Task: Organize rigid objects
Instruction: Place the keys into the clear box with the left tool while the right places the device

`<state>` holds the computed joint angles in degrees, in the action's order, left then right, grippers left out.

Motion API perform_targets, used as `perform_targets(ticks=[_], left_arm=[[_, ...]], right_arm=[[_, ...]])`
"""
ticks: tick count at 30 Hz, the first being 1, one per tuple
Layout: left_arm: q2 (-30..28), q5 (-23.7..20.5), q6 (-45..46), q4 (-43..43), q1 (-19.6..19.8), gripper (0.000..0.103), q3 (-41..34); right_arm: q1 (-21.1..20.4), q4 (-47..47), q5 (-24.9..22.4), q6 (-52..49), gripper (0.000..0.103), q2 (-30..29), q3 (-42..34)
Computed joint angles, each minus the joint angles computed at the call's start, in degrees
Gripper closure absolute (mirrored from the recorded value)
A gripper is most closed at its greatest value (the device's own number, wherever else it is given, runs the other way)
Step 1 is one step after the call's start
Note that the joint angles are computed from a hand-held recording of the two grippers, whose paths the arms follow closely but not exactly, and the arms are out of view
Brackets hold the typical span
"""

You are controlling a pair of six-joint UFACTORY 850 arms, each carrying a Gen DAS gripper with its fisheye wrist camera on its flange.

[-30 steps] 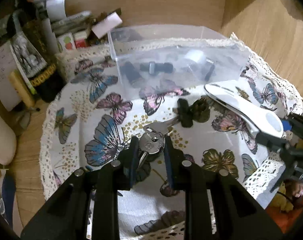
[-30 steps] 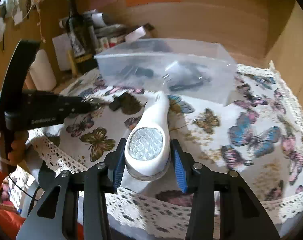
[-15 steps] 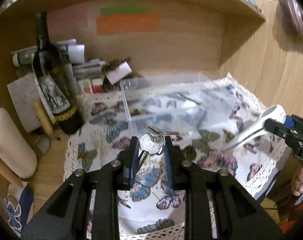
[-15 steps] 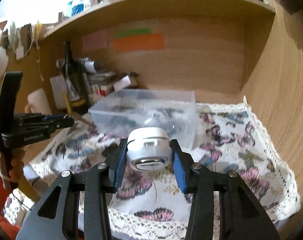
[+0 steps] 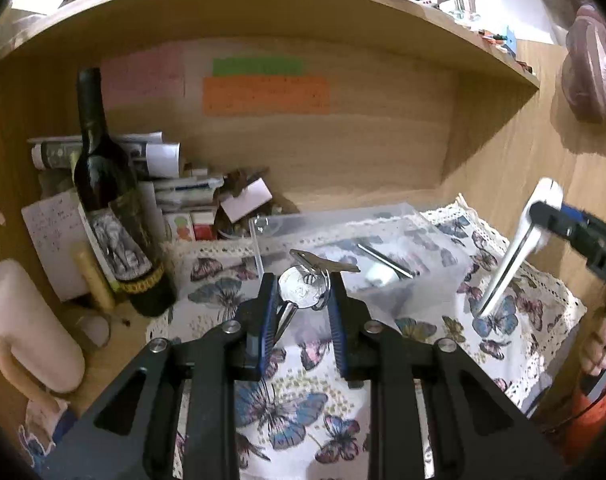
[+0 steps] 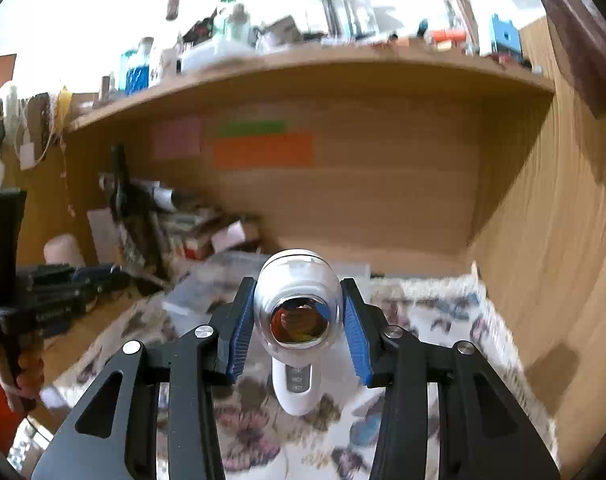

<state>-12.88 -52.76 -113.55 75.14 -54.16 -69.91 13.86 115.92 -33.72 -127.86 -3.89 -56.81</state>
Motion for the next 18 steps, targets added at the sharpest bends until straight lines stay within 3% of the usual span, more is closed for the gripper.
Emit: perform_targets(ticks=[8, 18], left_arm=[[-1.59, 2.34, 3.15, -0.66, 3.22, 0.079, -2.93], [-7.18, 8.61, 12.09, -6.53, 7.86, 0.079, -8.13]], right_arm=[[1.16, 4.64, 0.64, -5.06, 0.065, -3.32, -5.7], [2.57, -0.28, 6.55, -1.14, 0.065, -11.68, -14.35]])
